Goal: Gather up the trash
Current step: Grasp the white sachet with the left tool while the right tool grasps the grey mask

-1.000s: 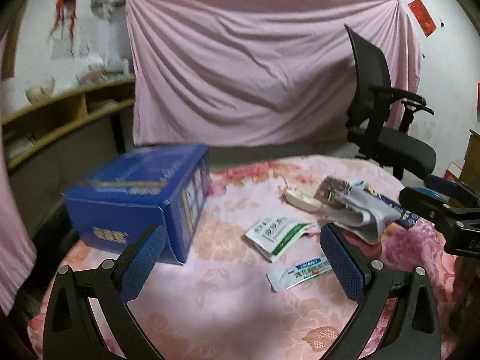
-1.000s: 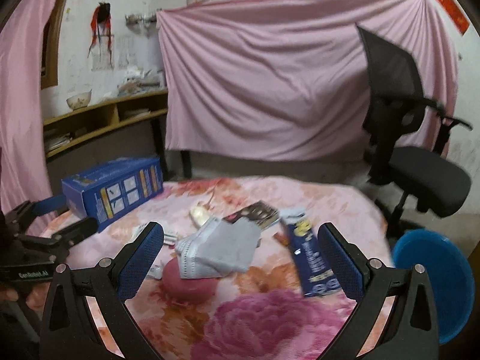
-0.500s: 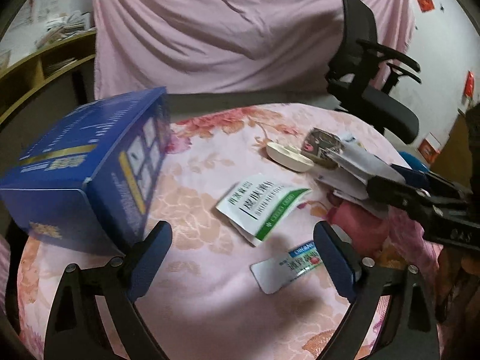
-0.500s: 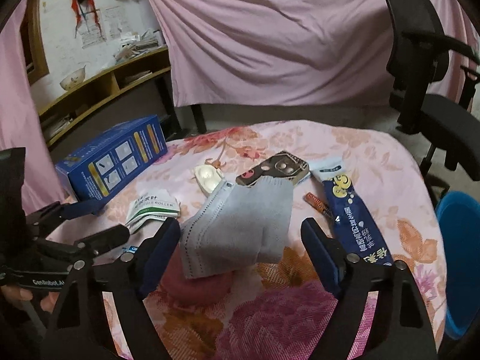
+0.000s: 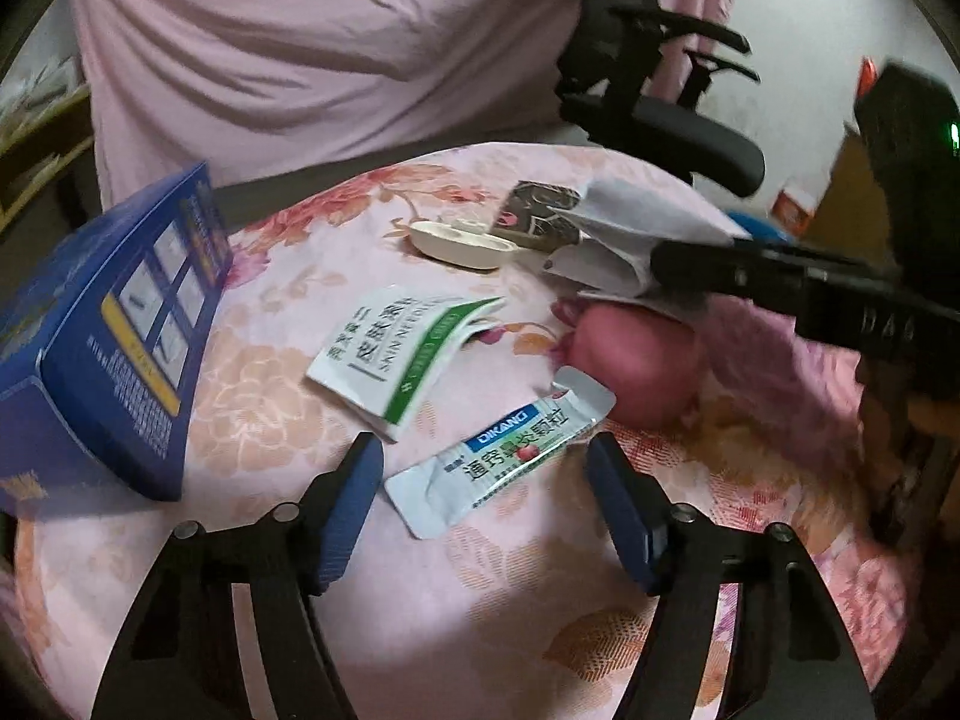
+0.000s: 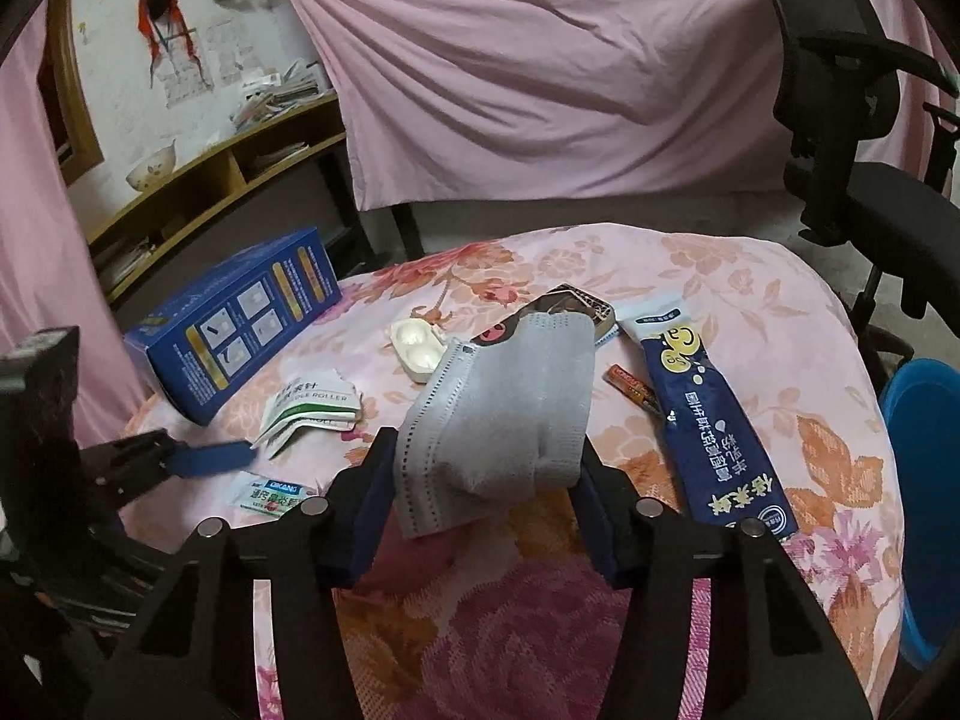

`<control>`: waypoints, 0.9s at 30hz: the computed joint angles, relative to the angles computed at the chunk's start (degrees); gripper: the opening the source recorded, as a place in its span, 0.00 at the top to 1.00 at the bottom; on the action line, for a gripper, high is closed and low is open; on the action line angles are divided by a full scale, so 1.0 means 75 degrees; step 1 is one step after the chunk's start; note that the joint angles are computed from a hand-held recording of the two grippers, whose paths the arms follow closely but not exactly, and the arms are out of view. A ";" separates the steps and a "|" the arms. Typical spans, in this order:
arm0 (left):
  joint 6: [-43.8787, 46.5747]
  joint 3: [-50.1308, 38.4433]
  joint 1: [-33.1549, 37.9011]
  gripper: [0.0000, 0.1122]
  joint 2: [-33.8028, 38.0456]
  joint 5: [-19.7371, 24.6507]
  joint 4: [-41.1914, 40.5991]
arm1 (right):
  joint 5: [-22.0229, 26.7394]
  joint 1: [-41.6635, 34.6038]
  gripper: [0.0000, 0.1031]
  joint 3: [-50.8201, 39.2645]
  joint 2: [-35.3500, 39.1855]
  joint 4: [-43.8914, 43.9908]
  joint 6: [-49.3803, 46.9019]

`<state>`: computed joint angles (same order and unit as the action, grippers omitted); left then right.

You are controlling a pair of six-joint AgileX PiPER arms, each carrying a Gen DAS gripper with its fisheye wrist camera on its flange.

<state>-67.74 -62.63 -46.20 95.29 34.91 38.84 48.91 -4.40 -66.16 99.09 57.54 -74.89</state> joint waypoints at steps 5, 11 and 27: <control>0.0483 -0.0131 -0.0057 0.63 0.0125 0.0053 -0.0146 | 0.0186 -0.0145 0.59 -0.0012 0.0006 0.0012 -0.0083; 0.0591 -0.0394 -0.0111 0.91 0.0308 0.0203 -0.0271 | 0.0536 -0.0386 0.68 -0.0134 0.0129 -0.0027 0.0012; -0.1746 -0.0480 -0.0780 1.00 0.0371 0.0856 0.1144 | 0.0963 -0.0948 0.87 0.0127 -0.0064 0.0306 -0.0569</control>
<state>-80.83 -66.23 -52.05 98.07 41.33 47.41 56.13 -11.51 -65.21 98.61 59.83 -79.16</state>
